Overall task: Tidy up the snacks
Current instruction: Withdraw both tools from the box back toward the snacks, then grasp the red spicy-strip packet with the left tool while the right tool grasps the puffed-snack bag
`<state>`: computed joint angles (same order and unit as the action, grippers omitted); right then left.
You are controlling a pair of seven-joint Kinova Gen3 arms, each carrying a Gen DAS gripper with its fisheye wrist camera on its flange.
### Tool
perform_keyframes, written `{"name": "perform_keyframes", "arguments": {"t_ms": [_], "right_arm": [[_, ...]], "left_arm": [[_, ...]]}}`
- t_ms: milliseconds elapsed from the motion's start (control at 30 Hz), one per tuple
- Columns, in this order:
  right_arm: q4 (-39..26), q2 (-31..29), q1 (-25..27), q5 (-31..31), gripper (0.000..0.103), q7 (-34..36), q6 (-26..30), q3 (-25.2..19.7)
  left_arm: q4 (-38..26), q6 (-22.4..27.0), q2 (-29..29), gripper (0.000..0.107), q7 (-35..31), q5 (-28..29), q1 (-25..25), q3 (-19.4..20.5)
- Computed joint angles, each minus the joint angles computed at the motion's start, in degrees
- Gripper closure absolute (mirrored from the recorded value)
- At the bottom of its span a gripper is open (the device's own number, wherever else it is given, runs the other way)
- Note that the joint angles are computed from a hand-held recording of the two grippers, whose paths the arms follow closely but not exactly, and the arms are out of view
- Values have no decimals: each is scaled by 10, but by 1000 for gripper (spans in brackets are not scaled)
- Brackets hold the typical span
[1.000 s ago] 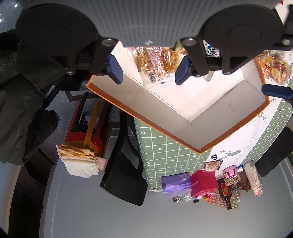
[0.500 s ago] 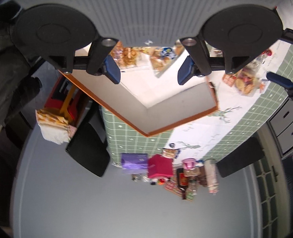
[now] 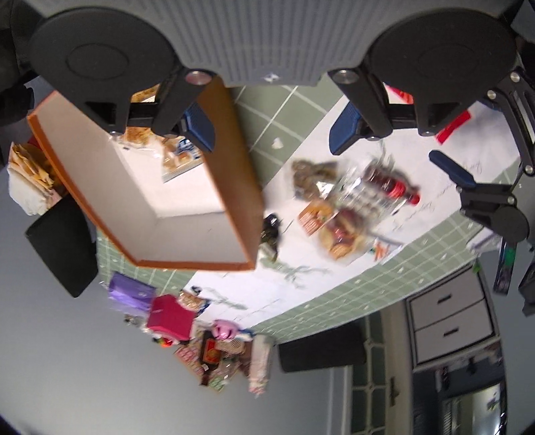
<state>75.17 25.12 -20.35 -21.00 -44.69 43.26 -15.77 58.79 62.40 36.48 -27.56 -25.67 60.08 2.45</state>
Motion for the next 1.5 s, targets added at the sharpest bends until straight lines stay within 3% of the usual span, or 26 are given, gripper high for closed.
{"name": "perform_keyframes", "arguments": {"t_ms": [300, 633, 833, 1233, 1500], "right_arm": [[-5, 14, -20, 31, 24, 40, 46, -1], [2, 21, -36, 69, 24, 132, 114, 1], [-14, 38, -47, 75, 24, 154, 171, 10], [-15, 47, -72, 105, 21, 149, 185, 21], [-15, 49, -73, 110, 21, 144, 179, 24]], "left_arm": [[24, -5, -10, 8, -41, -3, -7, 7], [6, 16, 13, 8, -156, 6, -10, 22], [20, -11, 13, 8, -199, 33, -19, 27], [3, 9, 35, 8, -239, 63, -33, 23], [-7, 12, 43, 16, -264, 84, -41, 28]]}}
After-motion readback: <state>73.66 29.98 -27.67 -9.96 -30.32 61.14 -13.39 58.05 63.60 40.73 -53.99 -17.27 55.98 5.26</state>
